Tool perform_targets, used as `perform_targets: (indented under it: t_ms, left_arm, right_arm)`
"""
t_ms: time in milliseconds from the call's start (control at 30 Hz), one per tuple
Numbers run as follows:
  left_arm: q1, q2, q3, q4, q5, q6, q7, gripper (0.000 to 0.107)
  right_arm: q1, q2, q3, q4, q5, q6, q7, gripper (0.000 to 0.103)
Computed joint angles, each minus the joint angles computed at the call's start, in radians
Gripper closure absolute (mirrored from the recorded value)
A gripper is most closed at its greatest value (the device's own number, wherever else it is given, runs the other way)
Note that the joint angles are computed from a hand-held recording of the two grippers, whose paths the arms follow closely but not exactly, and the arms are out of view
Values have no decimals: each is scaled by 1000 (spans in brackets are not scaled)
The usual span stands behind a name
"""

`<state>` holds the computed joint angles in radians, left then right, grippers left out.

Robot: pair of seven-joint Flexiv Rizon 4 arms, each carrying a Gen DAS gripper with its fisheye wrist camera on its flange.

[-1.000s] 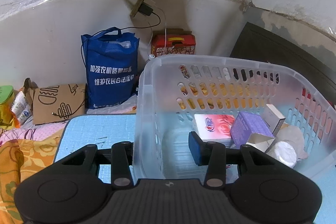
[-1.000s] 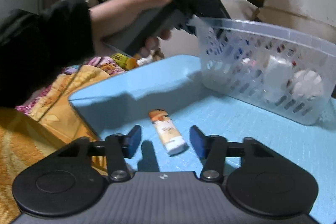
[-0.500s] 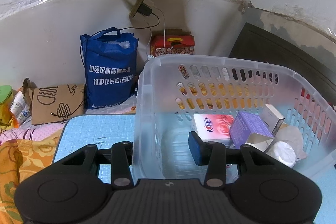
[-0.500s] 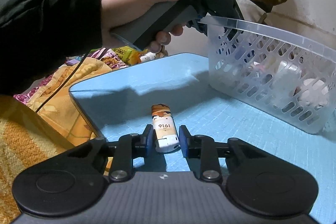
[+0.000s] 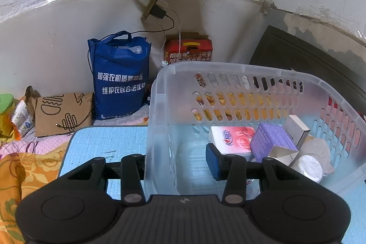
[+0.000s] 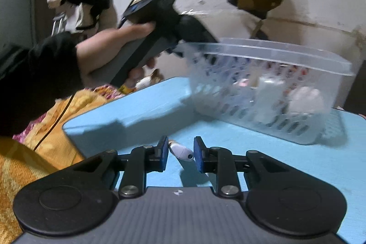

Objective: Organize objects
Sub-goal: 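Grasp the small white-and-orange bottle with the right gripper and lift it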

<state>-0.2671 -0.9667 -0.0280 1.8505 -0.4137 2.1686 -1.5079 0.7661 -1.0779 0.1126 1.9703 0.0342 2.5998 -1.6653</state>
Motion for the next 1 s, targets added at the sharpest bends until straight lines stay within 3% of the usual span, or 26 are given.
perform_targets:
  t_ms: [433, 567, 700, 900, 1000]
  left_arm:
    - [-15, -2, 10, -5, -20, -6, 5, 59]
    - [-14, -1, 9, -5, -21, -6, 5, 58]
    - [-11, -2, 6, -6, -16, -5, 5, 58]
    - [-1, 1, 0, -2, -3, -4, 1, 58]
    - [1, 0, -2, -3, 2, -4, -2, 58]
  right_arm:
    - [-45, -4, 2, 10, -64, -99, 40, 78]
    - [-10, 2, -19, -2, -31, -131, 22, 79]
    - [-12, -1, -7, 2, -16, -83, 22, 80]
    - [-91, -5, 33, 3, -64, -55, 113, 82]
    - [-102, -7, 33, 10, -80, -35, 140, 90]
